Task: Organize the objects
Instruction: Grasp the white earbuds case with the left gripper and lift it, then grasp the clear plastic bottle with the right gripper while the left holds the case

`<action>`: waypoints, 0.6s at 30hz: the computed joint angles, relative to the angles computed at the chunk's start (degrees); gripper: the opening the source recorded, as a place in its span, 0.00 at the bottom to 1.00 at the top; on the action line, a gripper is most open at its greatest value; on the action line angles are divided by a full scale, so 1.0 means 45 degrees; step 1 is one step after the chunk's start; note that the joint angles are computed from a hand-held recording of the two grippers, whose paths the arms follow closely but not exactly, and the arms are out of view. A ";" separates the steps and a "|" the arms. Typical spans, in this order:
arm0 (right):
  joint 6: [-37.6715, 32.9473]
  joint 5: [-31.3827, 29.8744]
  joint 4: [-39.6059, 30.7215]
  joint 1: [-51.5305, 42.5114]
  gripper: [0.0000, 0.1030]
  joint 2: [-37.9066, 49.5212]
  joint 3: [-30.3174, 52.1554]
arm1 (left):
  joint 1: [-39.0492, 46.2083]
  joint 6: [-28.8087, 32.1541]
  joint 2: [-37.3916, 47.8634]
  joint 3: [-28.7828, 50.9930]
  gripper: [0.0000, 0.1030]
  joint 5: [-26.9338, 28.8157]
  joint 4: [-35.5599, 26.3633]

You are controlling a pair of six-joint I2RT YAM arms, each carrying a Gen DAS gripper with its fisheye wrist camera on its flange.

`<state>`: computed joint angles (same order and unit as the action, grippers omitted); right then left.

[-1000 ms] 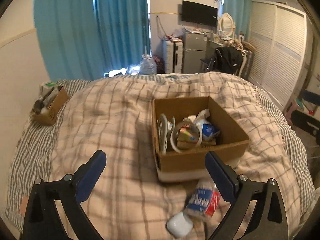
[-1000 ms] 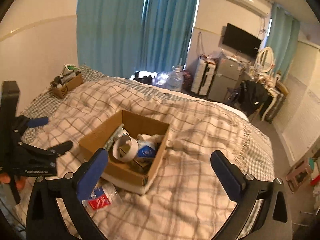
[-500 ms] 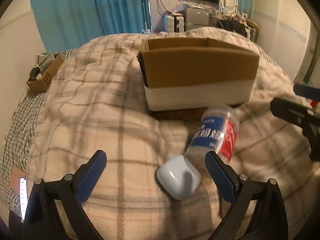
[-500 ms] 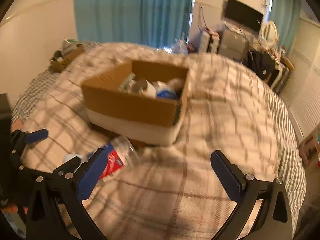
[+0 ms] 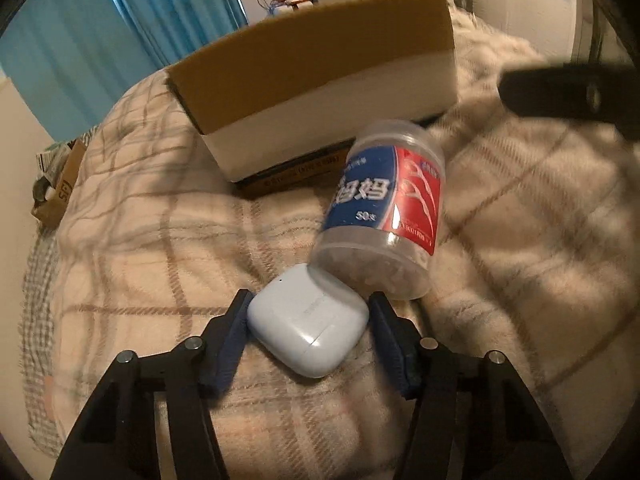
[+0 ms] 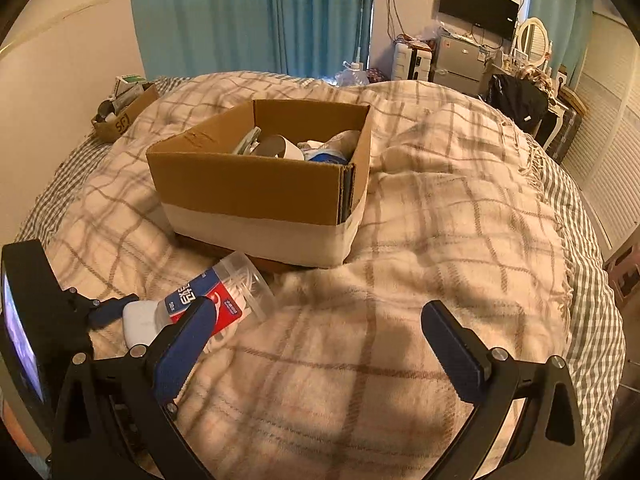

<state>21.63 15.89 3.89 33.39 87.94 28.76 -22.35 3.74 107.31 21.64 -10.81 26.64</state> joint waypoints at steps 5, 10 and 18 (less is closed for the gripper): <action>0.0022 0.0151 -0.0151 0.0418 1.00 -0.0268 -0.0071 | 0.1751 0.0057 -0.3025 -0.0947 0.55 0.2330 -0.1182; 0.0155 -0.0113 -0.0786 0.1106 0.99 0.0788 0.1071 | 0.3639 0.0548 -0.5781 -0.1384 0.55 0.3671 -0.2575; 0.0986 -0.0645 -0.1728 0.1606 0.99 0.3970 0.3848 | 0.5982 0.1092 -0.5224 -0.0784 0.55 0.4954 -0.2694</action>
